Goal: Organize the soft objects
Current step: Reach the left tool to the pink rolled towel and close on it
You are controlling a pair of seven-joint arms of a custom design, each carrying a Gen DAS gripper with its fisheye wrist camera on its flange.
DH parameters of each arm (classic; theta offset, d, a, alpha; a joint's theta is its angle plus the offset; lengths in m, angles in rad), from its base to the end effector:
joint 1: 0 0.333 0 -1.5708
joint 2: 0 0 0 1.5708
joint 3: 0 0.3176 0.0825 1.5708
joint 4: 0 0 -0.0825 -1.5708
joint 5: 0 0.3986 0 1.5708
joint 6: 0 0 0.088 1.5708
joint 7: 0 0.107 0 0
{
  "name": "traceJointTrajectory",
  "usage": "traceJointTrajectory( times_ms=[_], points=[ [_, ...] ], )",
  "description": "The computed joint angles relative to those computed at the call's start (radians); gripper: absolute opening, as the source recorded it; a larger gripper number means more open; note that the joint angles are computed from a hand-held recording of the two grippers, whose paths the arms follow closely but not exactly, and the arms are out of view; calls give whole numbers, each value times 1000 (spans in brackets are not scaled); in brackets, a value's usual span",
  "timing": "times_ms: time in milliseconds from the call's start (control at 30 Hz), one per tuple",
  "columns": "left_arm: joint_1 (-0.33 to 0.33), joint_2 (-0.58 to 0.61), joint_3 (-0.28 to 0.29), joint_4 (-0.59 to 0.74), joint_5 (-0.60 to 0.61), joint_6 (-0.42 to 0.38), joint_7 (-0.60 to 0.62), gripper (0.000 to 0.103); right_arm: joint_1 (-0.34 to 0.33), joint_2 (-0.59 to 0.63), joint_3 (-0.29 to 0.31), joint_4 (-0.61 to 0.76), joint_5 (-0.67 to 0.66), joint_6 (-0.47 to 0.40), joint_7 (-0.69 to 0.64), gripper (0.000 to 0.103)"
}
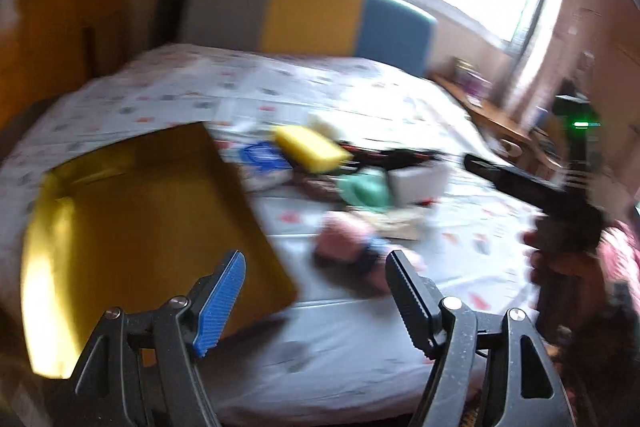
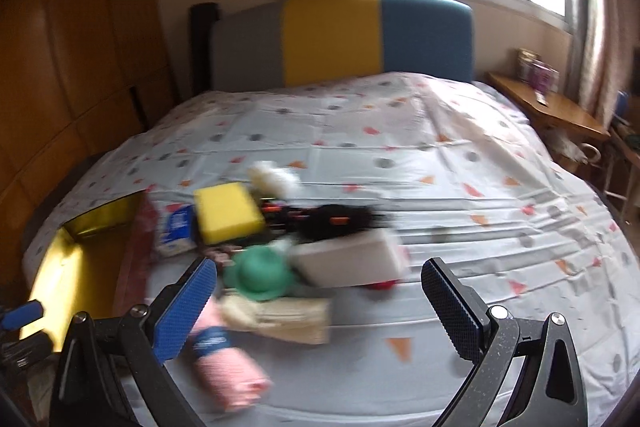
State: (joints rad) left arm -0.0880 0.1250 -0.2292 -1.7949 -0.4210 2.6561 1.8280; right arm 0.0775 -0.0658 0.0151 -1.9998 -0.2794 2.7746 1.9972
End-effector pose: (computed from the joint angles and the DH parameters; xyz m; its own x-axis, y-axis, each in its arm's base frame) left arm 0.6327 -0.1878 0.5583 -0.3453 -0.9056 0.2464 -0.7311 0.0949 -0.6756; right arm 0.5974 0.0678 0.5834 -0.0898 -0.9942 -0.0585 -0.6484 0.1030 -0.7543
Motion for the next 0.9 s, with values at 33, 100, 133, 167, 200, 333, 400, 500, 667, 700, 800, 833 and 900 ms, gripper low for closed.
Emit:
traceJointTrajectory(
  times_ms=[33, 100, 133, 167, 200, 333, 400, 500, 667, 700, 800, 833, 900],
  points=[
    [-5, 30, -6, 50, 5, -55, 0, 74, -8, 3, -7, -1, -2, -2, 9, 103],
    [-14, 93, -19, 144, 24, -150, -7, 74, -23, 2, -22, -19, 17, 11, 22, 103],
    [-21, 123, -25, 187, 41, -196, -24, 73, -30, 2, -26, -27, 21, 16, 38, 103],
    [-34, 173, -27, 259, 71, -265, -65, 72, -36, 4, -30, -30, 35, 12, 48, 103],
    [-37, 199, -33, 299, 80, -309, -85, 72, -38, 8, -34, -25, 66, 1, 45, 103],
    [-75, 344, -40, 487, 144, -470, -237, 69, -49, 1, -36, -39, 78, 38, 55, 103],
    [-91, 405, -34, 568, 175, -533, -328, 69, -51, -3, -38, -46, 106, 46, 42, 103],
    [-128, 457, -6, 636, 257, -580, -464, 70, -62, -14, -33, -58, 99, 75, 69, 103],
    [-149, 515, -5, 697, 327, -582, -562, 71, -70, -13, -30, -59, 116, 90, 77, 103],
    [-162, 522, 1, 701, 357, -569, -571, 71, -69, -13, -32, -58, 132, 90, 67, 103],
    [-185, 498, 1, 653, 434, -506, -536, 58, -73, -12, -30, -59, 130, 88, 73, 103],
    [-181, 485, -6, 626, 438, -480, -522, 56, -75, -11, -29, -57, 123, 84, 81, 103],
    [-163, 433, -24, 535, 431, -413, -480, 52, -80, -14, -28, -61, 105, 85, 104, 103]
  ],
)
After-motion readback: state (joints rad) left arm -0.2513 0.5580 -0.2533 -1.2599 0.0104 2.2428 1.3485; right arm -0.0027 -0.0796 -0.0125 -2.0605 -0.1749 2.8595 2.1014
